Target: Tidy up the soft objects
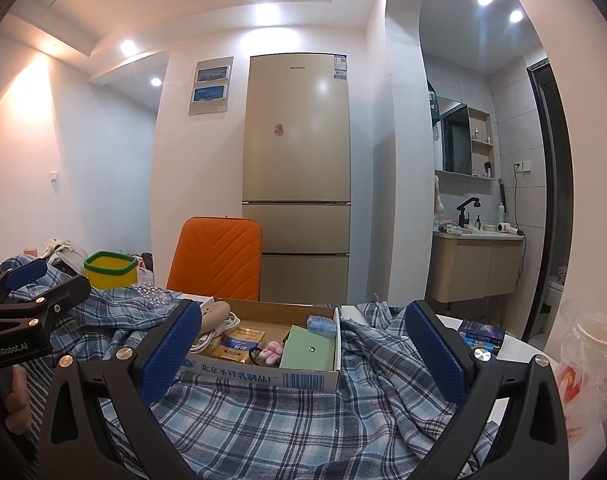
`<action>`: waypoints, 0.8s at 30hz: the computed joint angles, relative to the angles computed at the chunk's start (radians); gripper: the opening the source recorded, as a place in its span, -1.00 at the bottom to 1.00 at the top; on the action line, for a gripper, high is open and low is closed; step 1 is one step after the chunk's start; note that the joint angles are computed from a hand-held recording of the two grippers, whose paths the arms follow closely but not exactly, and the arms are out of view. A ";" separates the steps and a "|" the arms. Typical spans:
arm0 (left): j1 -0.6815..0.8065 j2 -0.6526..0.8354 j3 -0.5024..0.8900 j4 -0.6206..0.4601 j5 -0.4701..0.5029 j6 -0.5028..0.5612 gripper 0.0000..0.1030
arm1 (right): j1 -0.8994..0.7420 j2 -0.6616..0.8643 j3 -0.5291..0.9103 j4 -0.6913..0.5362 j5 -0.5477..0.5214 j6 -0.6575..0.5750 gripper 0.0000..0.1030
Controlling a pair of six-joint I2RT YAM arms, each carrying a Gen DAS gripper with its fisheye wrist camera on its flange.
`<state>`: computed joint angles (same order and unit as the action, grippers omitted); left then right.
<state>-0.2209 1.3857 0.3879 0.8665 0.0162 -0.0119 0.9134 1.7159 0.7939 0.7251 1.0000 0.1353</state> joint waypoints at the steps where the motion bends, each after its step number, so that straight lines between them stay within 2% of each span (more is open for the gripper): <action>1: -0.001 -0.002 -0.001 -0.002 -0.001 -0.001 0.99 | 0.000 0.000 0.001 -0.001 0.000 0.001 1.00; 24: 0.004 0.014 -0.003 0.019 0.005 -0.001 0.99 | 0.001 0.000 0.002 -0.008 0.000 0.006 1.00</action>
